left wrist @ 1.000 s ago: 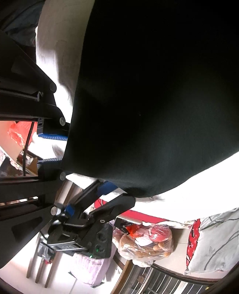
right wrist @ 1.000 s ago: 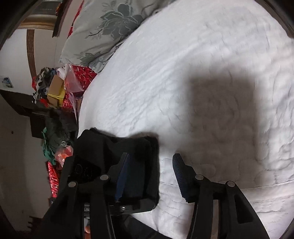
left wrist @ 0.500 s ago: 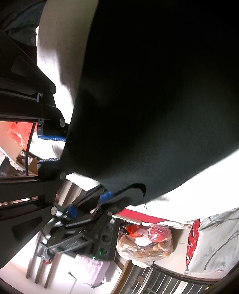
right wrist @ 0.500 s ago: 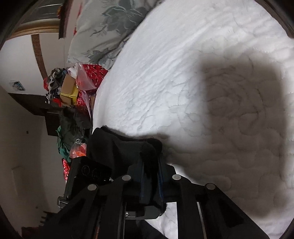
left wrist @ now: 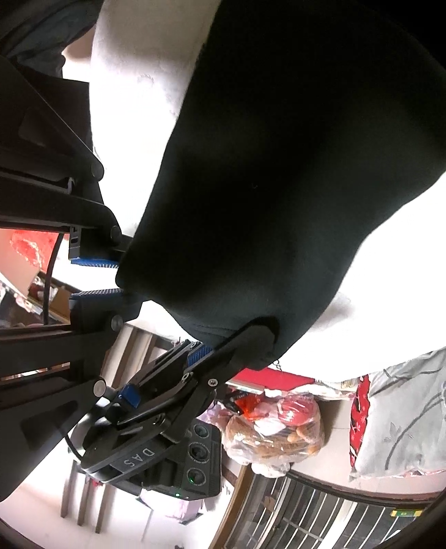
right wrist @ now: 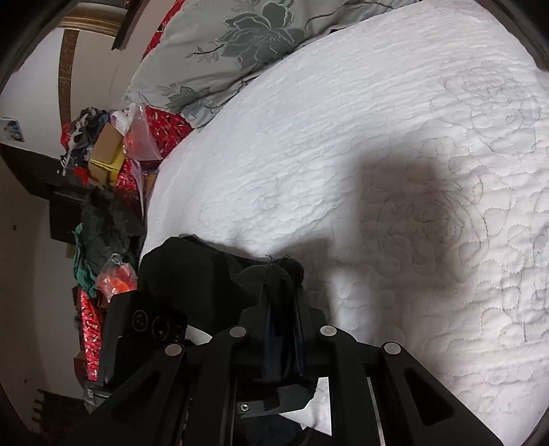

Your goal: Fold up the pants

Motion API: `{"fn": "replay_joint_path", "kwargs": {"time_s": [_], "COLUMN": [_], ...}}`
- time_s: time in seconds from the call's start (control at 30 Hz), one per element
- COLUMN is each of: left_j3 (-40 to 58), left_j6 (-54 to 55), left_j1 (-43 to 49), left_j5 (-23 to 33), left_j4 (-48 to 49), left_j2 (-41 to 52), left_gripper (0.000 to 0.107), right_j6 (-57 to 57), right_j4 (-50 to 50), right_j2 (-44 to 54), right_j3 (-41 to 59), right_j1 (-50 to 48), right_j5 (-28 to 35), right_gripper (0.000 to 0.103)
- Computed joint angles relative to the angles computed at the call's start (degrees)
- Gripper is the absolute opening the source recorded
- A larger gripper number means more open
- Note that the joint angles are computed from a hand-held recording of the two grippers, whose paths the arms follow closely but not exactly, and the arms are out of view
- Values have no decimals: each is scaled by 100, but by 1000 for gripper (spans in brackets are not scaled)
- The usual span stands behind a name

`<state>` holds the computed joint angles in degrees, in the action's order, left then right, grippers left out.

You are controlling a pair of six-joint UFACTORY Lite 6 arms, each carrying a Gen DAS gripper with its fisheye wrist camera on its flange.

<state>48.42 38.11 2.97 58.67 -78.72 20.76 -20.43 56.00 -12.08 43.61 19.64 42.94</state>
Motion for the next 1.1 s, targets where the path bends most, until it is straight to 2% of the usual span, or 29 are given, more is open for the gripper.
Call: {"fn": "replay_joint_path", "kwargs": {"time_s": [0.23,0.53,0.67,0.8,1.1], "left_j3": [-341,-305,10,794,2040], "left_j6": [328,653,751,827,459], "left_j1": [1106,3160,4133,5187,6408], "left_j5": [642,1448,1750,2063,2270], "left_j4": [409,1399,1910,2583,3508], "left_j2": [-311,-408,-37,673,1709], "left_gripper": [8,8,8,8,11], "right_j6": [1273,2947,3480,3959,5101], "right_j4": [-833,-1738,-1906,-2024,-2561], "right_j2": [214,1530,2412,3399,5265], "right_j3": [828,2569,3408,4364,6293], "right_j1": [717,2183,2718,3093,3632], "right_j5": [-143,-702,-928,-1008,-867], "right_gripper": [11,11,11,11,19]}}
